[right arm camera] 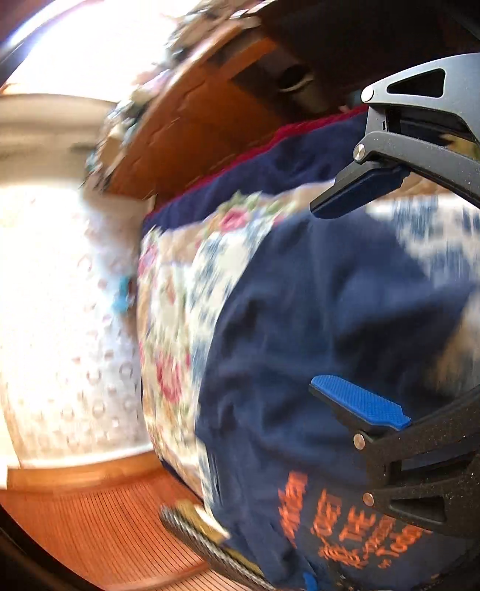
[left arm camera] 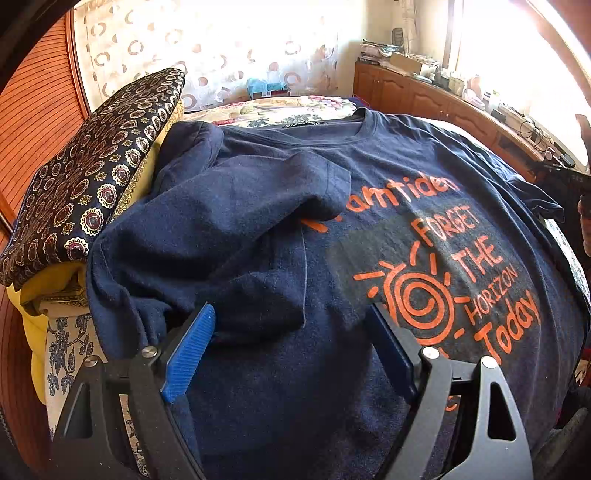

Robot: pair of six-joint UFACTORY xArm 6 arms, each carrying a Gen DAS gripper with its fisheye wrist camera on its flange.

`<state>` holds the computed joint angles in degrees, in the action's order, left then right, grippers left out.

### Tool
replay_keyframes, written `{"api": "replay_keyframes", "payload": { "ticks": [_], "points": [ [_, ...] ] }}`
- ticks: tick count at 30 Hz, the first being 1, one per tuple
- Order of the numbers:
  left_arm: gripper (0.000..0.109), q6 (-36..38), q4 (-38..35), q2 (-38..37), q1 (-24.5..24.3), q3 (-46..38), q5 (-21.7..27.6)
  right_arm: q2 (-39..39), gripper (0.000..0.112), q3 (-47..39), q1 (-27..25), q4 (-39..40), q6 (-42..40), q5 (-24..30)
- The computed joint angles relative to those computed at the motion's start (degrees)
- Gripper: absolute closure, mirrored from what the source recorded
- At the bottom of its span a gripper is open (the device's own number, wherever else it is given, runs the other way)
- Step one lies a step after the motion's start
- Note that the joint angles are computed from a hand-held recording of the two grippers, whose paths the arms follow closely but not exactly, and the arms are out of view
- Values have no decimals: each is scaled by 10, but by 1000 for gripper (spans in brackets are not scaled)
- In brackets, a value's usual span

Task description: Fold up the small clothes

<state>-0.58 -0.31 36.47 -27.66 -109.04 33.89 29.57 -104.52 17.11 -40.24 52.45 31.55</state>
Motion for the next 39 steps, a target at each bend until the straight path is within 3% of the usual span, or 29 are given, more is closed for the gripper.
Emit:
{"api": "replay_keyframes", "payload": {
  "ticks": [5, 12, 15, 17, 20, 24, 26, 30, 34, 36, 37, 38, 39],
  "points": [
    [24, 0, 0, 0, 0, -1, 0, -22, 40, 68, -44, 92, -26, -35],
    [24, 0, 0, 0, 0, 0, 0, -25, 56, 99, -66, 256, -129, -89],
    [24, 0, 0, 0, 0, 0, 0, -30, 80, 104, -64, 291, -163, -102],
    [24, 0, 0, 0, 0, 0, 0, -42, 98, 114, -66, 270, -160, -98],
    [24, 1, -1, 0, 0, -1, 1, -42, 107, 101, -63, 161, -99, -74],
    [24, 0, -1, 1, 0, -1, 1, -47, 107, 82, -48, 23, -5, -67],
    [24, 0, 0, 0, 0, 0, 0, -61, 107, 83, -37, -1, 5, -76],
    [24, 0, -1, 1, 0, -2, 1, -47, 107, 28, 3, 2, -49, -67],
    [24, 1, -2, 1, 0, -1, 0, -15, 106, -26, 51, 74, -166, -90],
    [24, 1, -1, 1, 0, -1, 0, -6, 88, -34, 66, 87, -197, -110],
    [24, 1, -2, 1, 1, -2, 1, -7, 65, -32, 70, 81, -196, -116],
    [24, 1, -2, 1, 1, -2, 1, -9, 54, -26, 72, 69, -184, -123],
    [24, 1, -2, 1, 0, -2, 1, -14, 54, -14, 72, 60, -173, -129]
  ]
}}
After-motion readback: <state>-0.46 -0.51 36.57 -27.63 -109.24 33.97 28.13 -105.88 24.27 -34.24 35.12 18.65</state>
